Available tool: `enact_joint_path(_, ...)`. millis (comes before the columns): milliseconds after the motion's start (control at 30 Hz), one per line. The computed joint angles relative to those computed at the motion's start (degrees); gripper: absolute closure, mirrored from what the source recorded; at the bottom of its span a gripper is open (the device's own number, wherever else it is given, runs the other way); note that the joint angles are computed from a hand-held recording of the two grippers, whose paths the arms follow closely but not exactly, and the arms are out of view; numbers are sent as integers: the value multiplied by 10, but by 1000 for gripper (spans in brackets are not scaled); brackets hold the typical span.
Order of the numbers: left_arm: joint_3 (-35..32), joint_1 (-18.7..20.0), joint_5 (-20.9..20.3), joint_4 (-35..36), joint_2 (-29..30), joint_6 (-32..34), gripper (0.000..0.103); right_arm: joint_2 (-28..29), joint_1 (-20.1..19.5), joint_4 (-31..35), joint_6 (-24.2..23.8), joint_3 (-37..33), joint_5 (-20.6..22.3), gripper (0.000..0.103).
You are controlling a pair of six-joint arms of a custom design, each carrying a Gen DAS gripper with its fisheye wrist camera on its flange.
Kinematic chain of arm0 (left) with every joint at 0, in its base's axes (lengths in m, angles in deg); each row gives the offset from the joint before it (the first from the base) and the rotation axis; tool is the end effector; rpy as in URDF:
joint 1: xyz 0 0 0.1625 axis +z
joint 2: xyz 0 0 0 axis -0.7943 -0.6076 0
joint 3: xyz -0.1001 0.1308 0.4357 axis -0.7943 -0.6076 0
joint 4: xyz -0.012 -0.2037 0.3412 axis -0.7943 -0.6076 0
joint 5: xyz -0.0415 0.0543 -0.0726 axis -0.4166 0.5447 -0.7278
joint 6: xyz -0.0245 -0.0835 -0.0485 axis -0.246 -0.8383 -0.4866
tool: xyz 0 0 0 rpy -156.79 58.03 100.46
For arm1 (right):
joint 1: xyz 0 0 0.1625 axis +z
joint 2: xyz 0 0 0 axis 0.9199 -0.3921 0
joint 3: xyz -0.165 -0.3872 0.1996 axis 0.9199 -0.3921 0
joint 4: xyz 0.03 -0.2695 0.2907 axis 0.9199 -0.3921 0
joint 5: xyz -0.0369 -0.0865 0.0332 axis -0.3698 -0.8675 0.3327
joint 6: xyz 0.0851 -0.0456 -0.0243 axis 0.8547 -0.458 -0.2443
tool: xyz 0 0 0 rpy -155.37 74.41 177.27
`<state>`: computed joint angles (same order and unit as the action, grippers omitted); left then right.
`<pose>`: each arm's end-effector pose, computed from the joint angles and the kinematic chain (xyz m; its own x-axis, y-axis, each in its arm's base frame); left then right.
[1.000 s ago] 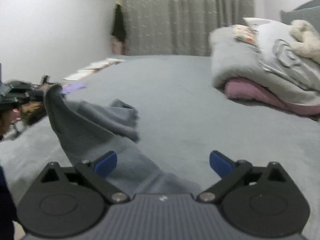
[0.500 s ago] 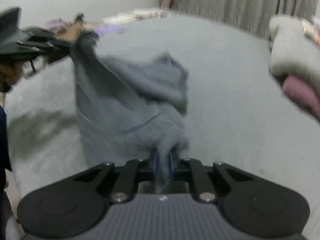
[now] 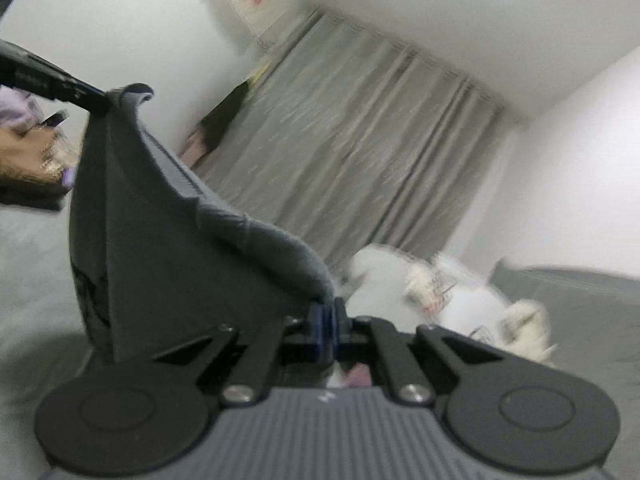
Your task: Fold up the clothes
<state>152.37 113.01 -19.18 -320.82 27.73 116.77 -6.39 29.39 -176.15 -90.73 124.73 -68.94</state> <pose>-0.1354 -0.5959 0.2358 -0.7110 0.0038 -0.7032 0.6999 -0.0926 -0.7082 0.2152 -0.6386 0.1373 -0.1912 -0.2606 0.9463 -0.9586 -0.1578 -0.2372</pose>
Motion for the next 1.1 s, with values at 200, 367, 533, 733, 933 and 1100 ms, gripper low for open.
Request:
enact_joint_path(200, 37, -57, 19, -46, -68, 38, 103, -11, 39, -72, 27, 1, -6, 100)
enact_joint_path(367, 80, -28, 67, 197, -96, -47, 102, -15, 54, -40, 20, 3, -26, 100)
enact_joint_path(533, 72, 45, 10, 338, -39, -151, 87, -6, 43, -28, 33, 0, -57, 100)
enact_joint_path(733, 8, 69, -16, 393, 31, -109, 57, -13, 18, -38, 69, 9, -34, 100)
enact_joint_path(933, -76, 75, -15, 468, 75, -51, 39, -30, -24, -35, 89, 31, 8, 100)
enact_joint_path(1100, -139, 94, -46, 603, 92, -33, 31, -61, -53, -28, 111, 53, 42, 100)
